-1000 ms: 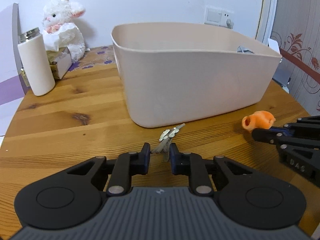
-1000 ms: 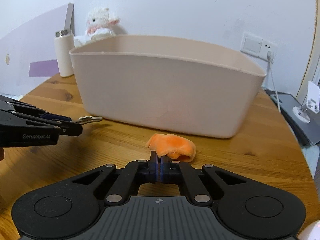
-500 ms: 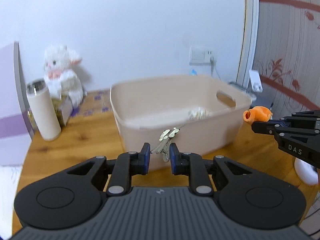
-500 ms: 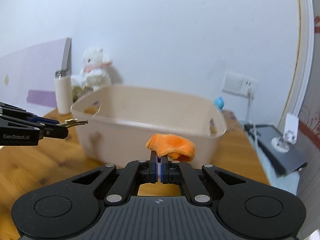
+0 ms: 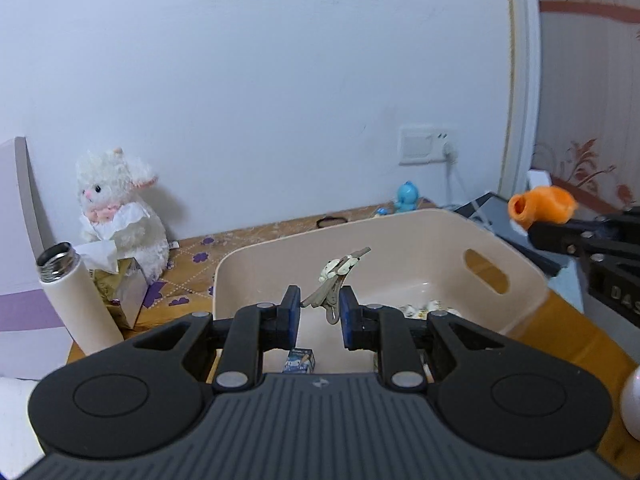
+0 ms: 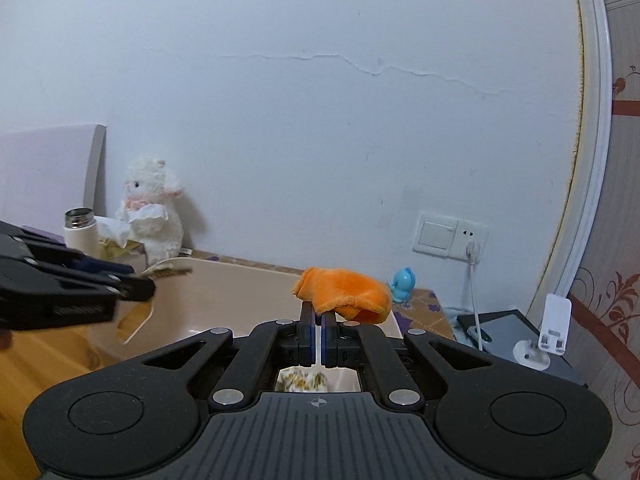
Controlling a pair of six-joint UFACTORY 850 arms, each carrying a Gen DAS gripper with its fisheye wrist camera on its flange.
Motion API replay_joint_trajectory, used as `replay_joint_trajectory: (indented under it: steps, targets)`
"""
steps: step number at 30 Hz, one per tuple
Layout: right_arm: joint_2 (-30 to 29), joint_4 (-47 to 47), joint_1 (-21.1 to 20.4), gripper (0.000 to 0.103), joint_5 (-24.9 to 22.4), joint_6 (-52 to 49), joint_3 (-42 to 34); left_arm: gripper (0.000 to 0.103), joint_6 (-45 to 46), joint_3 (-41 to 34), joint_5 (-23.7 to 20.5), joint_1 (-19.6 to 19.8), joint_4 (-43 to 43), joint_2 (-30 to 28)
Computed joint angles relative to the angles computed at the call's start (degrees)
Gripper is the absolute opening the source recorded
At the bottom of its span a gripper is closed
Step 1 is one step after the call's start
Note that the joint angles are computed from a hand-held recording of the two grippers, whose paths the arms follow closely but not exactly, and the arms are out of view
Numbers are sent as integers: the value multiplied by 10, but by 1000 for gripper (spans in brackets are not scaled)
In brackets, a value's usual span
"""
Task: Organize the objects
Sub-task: 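Carry both held items over the bin and open both tools to release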
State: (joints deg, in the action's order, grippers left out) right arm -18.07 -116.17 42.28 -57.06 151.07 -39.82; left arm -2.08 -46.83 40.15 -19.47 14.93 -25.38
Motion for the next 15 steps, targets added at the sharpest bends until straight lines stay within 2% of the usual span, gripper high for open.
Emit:
replay_joint_trajectory:
  steps: [9, 15]
  targets:
    - [-59, -5, -52, 3, 81, -29, -69, 22, 50, -96, -119, -32, -79, -77]
    - [-106, 32, -65, 3, 136, -77, -116, 23, 85, -127, -177, -36, -112, -103]
